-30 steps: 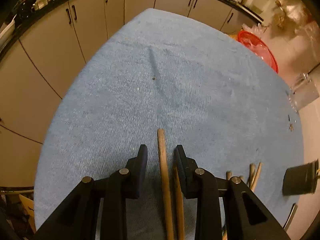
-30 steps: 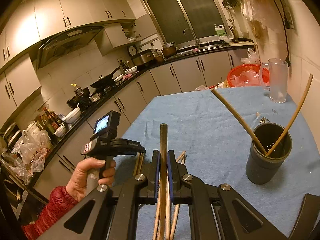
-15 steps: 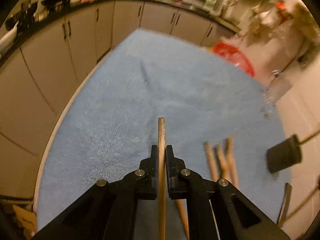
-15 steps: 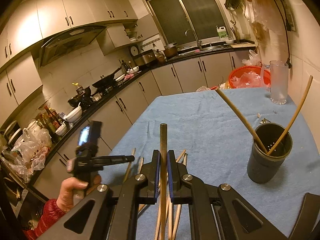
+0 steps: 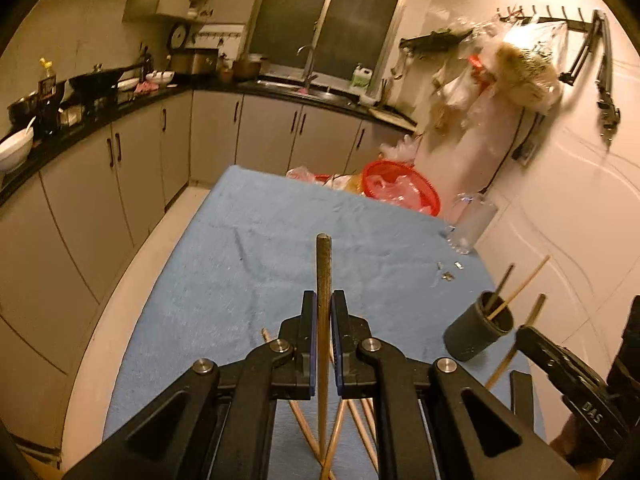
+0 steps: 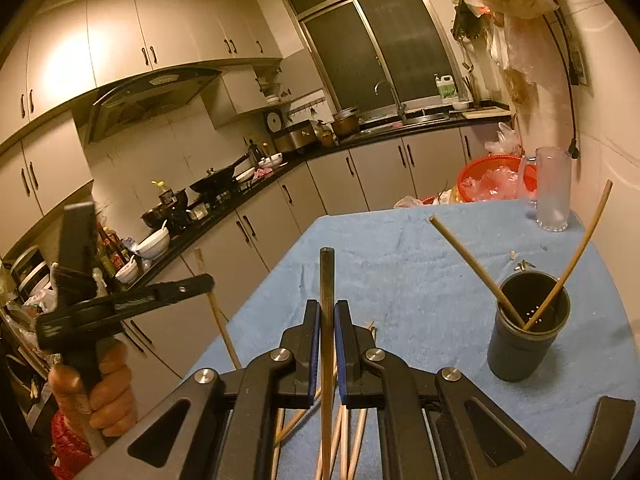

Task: Organize utensils
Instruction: 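Lift and carry both held chopsticks toward the black cup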

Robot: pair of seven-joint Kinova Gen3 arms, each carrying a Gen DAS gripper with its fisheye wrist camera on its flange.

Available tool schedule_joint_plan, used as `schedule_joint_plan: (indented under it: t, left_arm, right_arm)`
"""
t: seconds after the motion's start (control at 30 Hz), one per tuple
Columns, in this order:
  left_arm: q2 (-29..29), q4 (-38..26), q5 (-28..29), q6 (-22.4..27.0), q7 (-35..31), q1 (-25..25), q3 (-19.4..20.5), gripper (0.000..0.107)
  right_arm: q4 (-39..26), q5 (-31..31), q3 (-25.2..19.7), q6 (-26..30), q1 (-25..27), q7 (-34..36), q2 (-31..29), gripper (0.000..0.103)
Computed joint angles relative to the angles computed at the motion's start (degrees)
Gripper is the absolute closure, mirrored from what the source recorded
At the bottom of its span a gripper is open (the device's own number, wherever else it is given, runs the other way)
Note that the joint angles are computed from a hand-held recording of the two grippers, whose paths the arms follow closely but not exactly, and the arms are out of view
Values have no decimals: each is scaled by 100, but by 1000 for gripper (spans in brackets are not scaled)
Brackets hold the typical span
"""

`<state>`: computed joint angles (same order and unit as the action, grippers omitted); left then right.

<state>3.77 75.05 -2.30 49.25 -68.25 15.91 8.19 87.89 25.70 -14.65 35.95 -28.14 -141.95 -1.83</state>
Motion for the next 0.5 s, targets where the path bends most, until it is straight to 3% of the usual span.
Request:
schedule_joint_plan:
  t: [0.5]
  left_arm:
    - [-5,-30,38,-57,-108,49,30,101]
  right_arm:
    - [187,263,-109,-128,181,-408,-214,95]
